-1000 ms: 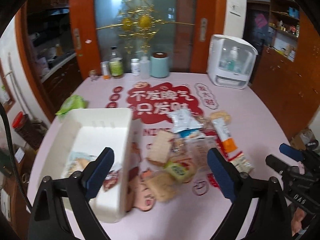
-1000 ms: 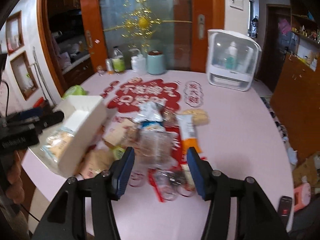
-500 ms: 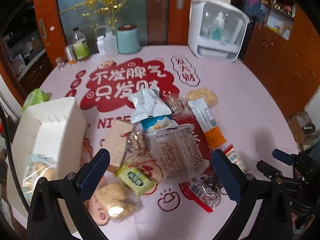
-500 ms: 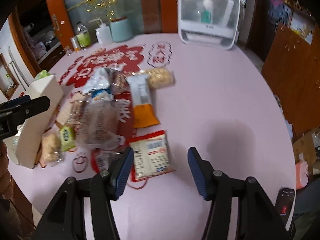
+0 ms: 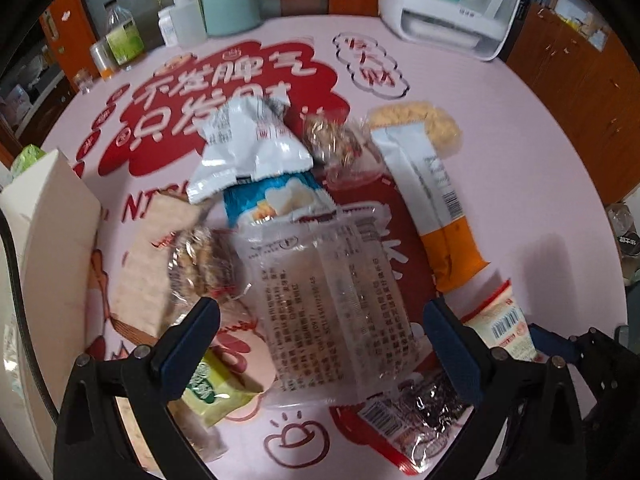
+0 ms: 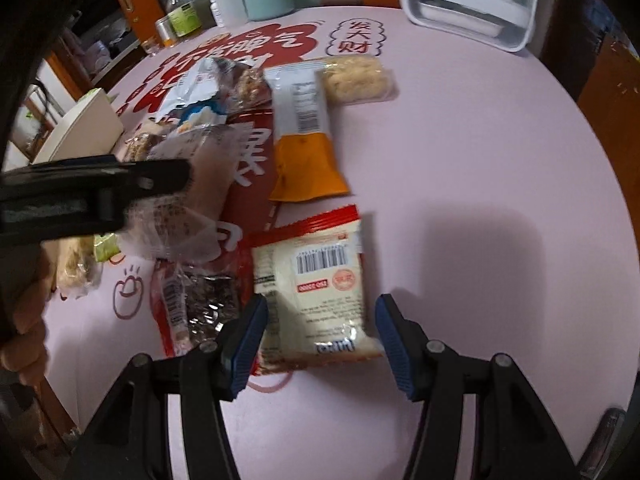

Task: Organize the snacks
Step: 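Grasp the clear printed bread bag with the left tool while the right tool grasps the LIPO biscuit pack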

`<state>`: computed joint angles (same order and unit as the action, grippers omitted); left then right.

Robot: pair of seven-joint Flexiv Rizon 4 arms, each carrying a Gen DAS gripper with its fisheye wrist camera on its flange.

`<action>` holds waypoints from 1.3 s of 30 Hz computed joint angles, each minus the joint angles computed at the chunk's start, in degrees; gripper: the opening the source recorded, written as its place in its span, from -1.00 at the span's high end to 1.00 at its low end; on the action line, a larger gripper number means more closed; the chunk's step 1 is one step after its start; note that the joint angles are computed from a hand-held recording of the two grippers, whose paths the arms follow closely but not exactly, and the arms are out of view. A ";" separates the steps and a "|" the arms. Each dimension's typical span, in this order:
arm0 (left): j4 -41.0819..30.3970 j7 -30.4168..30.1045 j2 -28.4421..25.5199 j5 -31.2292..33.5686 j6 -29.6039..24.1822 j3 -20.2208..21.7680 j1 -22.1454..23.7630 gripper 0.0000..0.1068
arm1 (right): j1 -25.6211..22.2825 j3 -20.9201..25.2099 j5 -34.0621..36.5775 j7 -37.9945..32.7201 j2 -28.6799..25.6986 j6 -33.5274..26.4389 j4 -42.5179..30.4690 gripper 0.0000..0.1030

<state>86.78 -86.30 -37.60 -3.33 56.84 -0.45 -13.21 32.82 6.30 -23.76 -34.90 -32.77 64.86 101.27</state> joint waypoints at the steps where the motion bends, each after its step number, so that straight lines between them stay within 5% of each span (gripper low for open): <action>1: 0.08 -0.13 -0.09 -0.17 -0.13 -0.11 0.01 -0.89 | 0.15 0.00 -0.16 -0.21 -0.22 -0.49 -0.39 -0.11; 23: -1.47 -4.25 -2.50 -1.79 -4.15 -0.87 0.63 -0.89 | 3.17 -1.92 -5.93 1.78 -1.15 -5.02 -1.75 -0.23; 31: -1.02 -5.36 -2.88 -2.49 -4.34 -0.65 0.30 -0.92 | 5.01 -3.10 -10.30 5.08 -0.16 -7.07 -1.04 0.03; 35: 1.28 -3.68 -1.52 -0.62 -0.84 -0.43 -0.29 -0.55 | 4.90 -2.76 -11.03 7.18 0.55 -6.43 -0.29 0.07; 39: 5.95 0.06 0.49 -2.84 3.44 -2.99 1.86 -0.46 | 4.94 -2.85 -11.61 10.93 1.54 -4.79 1.09 0.09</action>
<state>92.72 -86.25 -37.11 -6.17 60.28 -3.44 -11.35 37.76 3.45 -35.37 -23.97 -31.23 60.07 102.36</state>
